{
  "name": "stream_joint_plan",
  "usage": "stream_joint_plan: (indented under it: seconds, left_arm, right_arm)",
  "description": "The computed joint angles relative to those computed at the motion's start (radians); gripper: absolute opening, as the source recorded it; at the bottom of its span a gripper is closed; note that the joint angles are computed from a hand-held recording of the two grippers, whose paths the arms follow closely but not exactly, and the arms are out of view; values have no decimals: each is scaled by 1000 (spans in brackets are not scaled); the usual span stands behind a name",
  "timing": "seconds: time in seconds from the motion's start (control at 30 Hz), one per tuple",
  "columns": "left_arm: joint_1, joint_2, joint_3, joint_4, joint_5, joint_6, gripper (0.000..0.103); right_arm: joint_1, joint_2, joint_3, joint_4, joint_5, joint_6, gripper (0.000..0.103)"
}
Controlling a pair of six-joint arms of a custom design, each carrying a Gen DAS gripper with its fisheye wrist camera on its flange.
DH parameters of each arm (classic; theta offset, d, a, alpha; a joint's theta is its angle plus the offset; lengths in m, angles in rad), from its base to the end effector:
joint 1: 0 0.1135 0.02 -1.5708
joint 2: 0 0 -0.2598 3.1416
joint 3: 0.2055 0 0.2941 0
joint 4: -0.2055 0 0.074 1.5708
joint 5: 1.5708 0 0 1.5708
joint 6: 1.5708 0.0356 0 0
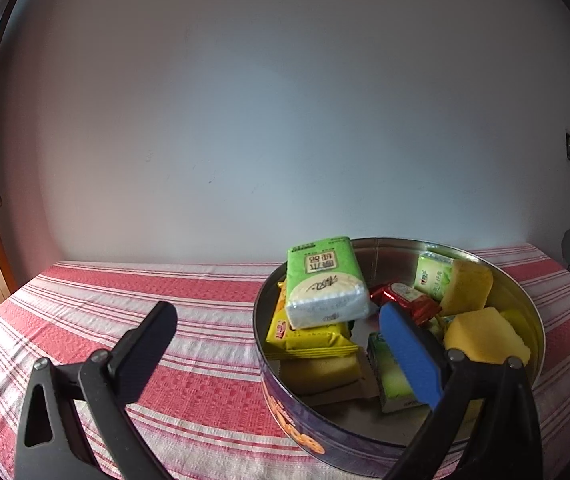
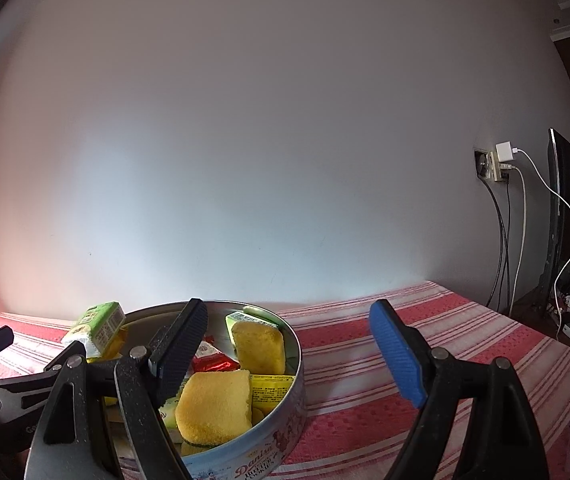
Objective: Organize objects
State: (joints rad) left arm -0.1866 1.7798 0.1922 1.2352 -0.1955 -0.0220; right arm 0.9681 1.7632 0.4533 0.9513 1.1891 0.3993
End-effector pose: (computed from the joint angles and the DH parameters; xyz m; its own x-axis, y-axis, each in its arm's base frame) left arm 0.2286 -0.0361 0.0412 -0.3391 0.0421 -0.9398 -0.0046 0.9989 0.0464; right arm 0.1880 0.2149 0.0752 -0.1111 0.0940 -0.9894 0.2485 0.9665 0.0640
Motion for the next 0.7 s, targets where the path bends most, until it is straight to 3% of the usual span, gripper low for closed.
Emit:
stream_joint_plan:
  seconds: [0.33,0.53,0.7]
  left_arm:
    - [-15,-12,-39,45,-3,1,103]
    - [-17,-20,-57,59,7,4,103]
    - [-14,-27,-67,61,15,1,103]
  right_arm:
    - [42,16,-9,82,59,-64,85]
    - [70,4,0,32,95,-46,88]
    - [106,52,3,175,153,-147,91]
